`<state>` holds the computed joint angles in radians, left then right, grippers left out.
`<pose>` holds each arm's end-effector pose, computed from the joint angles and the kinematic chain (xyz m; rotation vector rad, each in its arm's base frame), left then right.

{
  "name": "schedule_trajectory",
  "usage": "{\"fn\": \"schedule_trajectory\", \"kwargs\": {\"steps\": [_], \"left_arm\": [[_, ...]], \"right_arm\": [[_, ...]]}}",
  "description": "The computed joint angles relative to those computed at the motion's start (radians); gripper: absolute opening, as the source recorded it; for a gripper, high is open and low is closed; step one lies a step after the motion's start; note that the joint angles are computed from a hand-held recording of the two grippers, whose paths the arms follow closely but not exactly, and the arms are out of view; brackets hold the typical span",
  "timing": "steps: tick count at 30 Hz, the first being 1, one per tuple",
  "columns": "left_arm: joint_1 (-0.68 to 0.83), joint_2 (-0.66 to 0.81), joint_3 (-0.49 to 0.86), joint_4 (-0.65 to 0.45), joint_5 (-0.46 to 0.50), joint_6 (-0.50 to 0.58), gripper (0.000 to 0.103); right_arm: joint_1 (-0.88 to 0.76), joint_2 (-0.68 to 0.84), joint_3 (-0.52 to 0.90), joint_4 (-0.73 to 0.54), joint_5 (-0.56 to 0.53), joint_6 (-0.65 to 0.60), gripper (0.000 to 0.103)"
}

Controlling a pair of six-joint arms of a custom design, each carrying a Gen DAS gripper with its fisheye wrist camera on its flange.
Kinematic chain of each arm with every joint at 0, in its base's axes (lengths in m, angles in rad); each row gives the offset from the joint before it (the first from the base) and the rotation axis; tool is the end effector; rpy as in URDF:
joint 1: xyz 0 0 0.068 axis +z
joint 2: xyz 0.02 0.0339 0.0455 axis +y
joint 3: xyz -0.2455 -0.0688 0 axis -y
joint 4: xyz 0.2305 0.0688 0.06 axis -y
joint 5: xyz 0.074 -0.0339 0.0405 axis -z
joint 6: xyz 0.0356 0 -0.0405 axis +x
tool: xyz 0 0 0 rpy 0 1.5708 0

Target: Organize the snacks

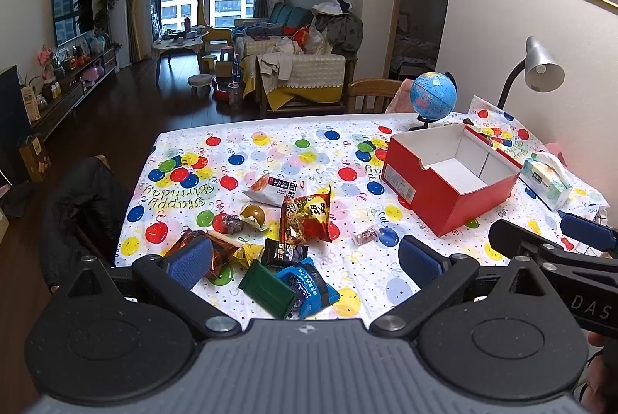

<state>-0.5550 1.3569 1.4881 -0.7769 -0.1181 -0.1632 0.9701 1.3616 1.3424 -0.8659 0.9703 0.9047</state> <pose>0.2367 -0.1418 0.3772 0.3685 2.1935 -0.2665 0.1713 0.1981 0.3364 0.3090 2.0000 -0.0484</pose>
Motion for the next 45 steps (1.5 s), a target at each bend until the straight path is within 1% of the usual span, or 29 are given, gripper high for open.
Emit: {"fn": "schedule_trajectory", "kwargs": {"steps": [15, 24, 29, 32, 34, 38, 41, 43, 45], "left_arm": [[0.006, -0.006, -0.011, 0.006, 0.006, 0.004, 0.103], [0.014, 0.005, 0.004, -0.004, 0.009, -0.005, 0.103], [0.04, 0.046, 0.018, -0.004, 0.017, -0.032, 0.103], [0.076, 0.071, 0.02, -0.004, 0.051, -0.056, 0.103], [0.092, 0.094, 0.026, -0.009, 0.052, -0.066, 0.103], [0.14, 0.158, 0.04, -0.01, 0.039, -0.098, 0.103], [0.217, 0.237, 0.076, -0.033, 0.11, -0.139, 0.103], [0.248, 0.291, 0.094, -0.033, 0.139, -0.145, 0.103], [0.269, 0.334, 0.096, -0.016, 0.17, -0.142, 0.103]], "right_arm": [[0.0, -0.003, -0.005, 0.005, 0.0, -0.005, 0.099], [0.0, 0.001, -0.003, 0.005, -0.002, -0.003, 0.099], [-0.01, 0.008, 0.005, 0.016, -0.025, -0.03, 0.099], [-0.04, 0.017, 0.016, 0.037, -0.066, -0.065, 0.1], [-0.071, 0.026, 0.016, 0.072, -0.106, -0.108, 0.1], [-0.145, 0.039, -0.026, 0.193, -0.198, -0.222, 0.1], [-0.207, 0.076, -0.052, 0.271, -0.286, -0.315, 0.099], [-0.249, 0.116, -0.065, 0.315, -0.354, -0.371, 0.098], [-0.287, 0.161, -0.074, 0.361, -0.437, -0.418, 0.09]]}}
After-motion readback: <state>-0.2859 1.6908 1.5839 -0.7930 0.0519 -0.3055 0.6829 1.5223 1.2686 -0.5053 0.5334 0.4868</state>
